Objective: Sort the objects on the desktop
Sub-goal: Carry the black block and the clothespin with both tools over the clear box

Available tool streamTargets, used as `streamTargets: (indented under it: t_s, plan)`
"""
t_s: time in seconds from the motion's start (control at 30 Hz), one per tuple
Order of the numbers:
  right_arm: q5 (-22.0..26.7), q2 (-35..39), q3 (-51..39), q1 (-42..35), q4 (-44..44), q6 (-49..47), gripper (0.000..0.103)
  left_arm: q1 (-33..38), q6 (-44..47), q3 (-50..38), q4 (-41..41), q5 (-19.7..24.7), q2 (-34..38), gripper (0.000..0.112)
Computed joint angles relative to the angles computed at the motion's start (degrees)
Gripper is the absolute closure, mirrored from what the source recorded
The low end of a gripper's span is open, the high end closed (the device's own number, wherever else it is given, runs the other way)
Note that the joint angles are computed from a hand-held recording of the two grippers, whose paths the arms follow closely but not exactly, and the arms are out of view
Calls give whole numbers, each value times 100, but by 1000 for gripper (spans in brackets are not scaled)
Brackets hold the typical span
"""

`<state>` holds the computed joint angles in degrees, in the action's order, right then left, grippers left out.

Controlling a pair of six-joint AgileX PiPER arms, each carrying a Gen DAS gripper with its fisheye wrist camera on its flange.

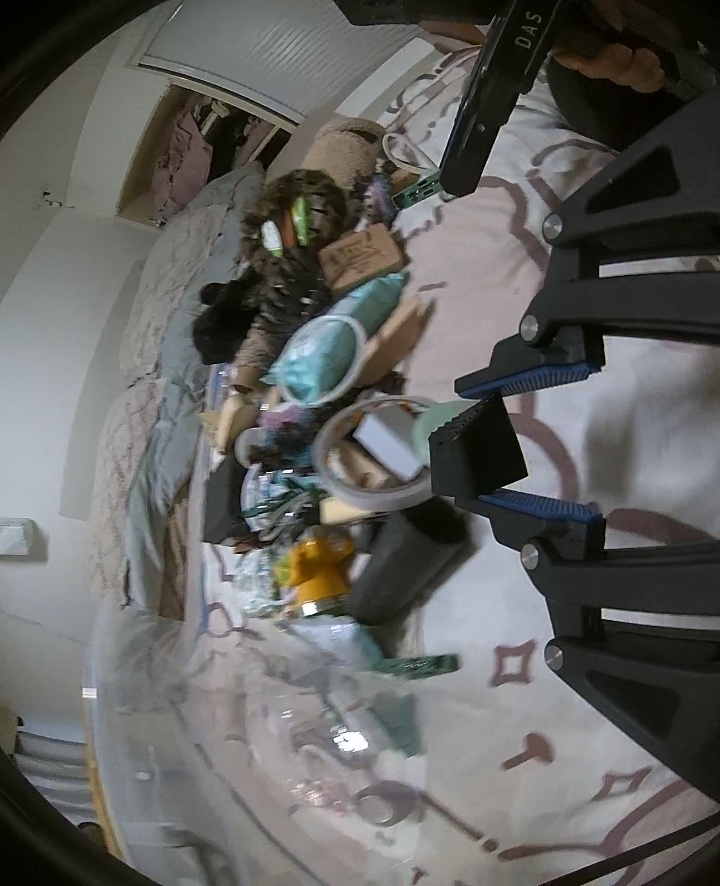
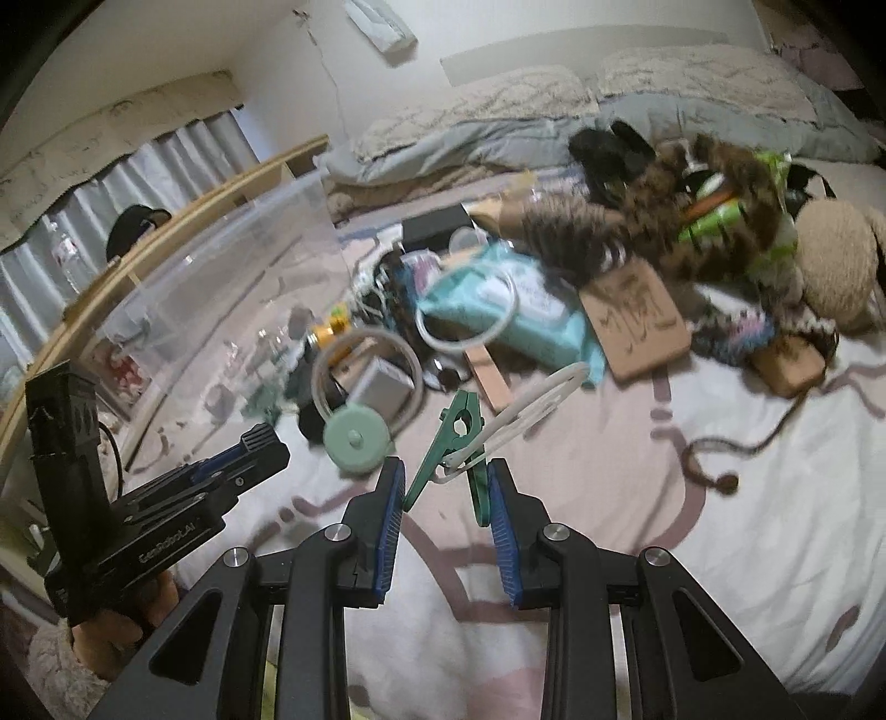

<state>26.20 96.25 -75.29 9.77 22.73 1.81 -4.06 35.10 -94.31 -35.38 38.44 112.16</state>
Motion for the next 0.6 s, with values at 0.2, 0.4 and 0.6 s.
streamTargets:
  t_s: [0.2,0.4,0.6]
  plan:
    - [211,94,-522,-34,16,-94,72,38,-139,-720,62,304,44,80]
    - [390,277,-1061,-33,-201,48,72,85,-284,-1605,71,619,220,80]
    - [542,486,-1759,20,-600,293,72,146,-487,-2378,163,845,414,80]
